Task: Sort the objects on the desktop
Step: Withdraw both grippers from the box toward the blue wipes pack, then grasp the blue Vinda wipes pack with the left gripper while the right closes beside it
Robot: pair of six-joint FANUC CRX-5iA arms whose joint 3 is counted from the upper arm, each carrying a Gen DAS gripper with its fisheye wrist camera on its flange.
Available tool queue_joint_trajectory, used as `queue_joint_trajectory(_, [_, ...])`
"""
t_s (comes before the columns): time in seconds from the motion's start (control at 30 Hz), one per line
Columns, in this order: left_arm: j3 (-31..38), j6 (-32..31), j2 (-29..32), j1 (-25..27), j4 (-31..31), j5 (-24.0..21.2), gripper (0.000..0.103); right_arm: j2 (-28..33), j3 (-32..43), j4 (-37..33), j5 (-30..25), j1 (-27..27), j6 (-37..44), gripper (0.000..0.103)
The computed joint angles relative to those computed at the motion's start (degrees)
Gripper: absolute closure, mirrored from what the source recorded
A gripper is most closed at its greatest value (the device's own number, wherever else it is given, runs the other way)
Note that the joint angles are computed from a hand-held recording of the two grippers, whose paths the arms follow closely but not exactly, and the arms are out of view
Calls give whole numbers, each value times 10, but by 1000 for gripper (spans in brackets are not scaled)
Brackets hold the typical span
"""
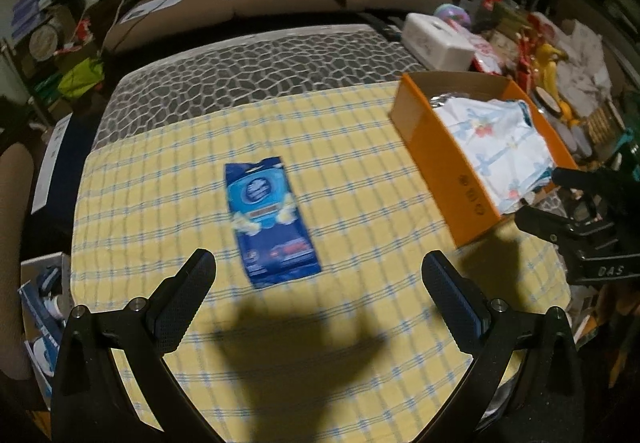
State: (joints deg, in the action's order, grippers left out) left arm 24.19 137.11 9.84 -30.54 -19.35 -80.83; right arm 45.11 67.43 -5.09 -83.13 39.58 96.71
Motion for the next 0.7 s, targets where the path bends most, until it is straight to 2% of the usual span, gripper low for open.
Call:
queue_joint_trajectory(0.37, [-138,8,-90,56,35,44,0,-36,-83,2,83,38,4,1])
queue_joint_trajectory(0.57, [-212,0,-133,94,63,100,0,-2,-40,-21,72,47,-11,1])
queue_joint_trajectory(0.7, [-260,-6,-151,119,92,151,0,32,5,-33,51,53,-17,7])
